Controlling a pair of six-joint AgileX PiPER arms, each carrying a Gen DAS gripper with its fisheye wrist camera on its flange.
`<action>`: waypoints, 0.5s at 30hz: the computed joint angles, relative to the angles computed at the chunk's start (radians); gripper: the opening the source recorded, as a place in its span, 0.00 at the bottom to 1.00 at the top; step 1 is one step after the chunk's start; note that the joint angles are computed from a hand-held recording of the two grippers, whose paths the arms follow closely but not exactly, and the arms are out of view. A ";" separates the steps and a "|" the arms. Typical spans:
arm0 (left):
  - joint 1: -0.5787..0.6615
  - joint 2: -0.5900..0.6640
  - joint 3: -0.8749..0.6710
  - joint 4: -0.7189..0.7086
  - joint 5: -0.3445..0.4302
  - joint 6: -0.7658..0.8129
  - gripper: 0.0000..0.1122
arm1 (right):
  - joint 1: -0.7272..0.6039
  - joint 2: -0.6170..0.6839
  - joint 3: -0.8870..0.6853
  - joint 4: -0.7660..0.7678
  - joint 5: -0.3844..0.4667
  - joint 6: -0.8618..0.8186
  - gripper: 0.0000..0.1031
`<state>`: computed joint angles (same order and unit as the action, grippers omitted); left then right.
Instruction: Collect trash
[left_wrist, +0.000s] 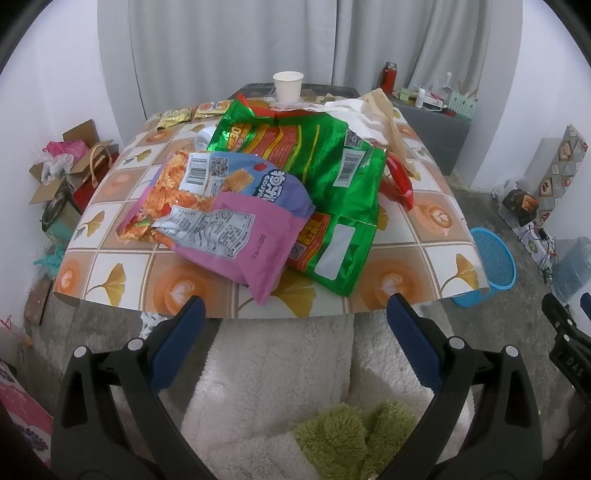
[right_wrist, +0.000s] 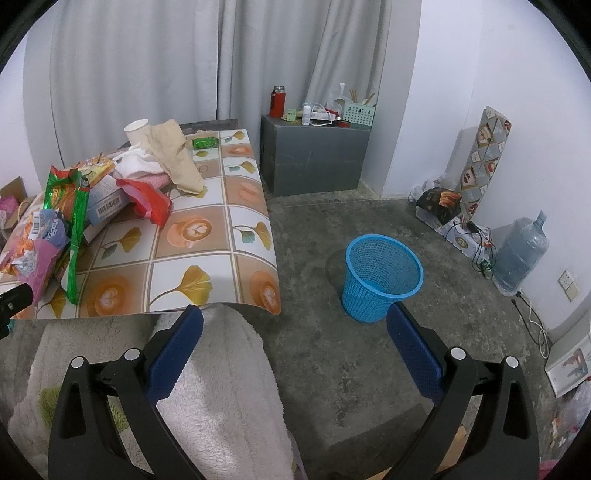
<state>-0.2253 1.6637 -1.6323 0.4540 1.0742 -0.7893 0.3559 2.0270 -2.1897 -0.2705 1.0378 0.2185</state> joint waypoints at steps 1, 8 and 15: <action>0.001 -0.001 0.004 0.000 -0.001 -0.001 0.84 | 0.000 0.000 0.000 0.000 0.000 0.000 0.94; 0.029 -0.006 0.004 -0.013 -0.023 0.035 0.84 | -0.006 0.004 -0.006 0.015 -0.023 -0.007 0.94; 0.150 0.001 -0.074 -0.098 -0.112 0.174 0.84 | -0.013 0.122 -0.228 0.091 -0.027 -0.106 0.94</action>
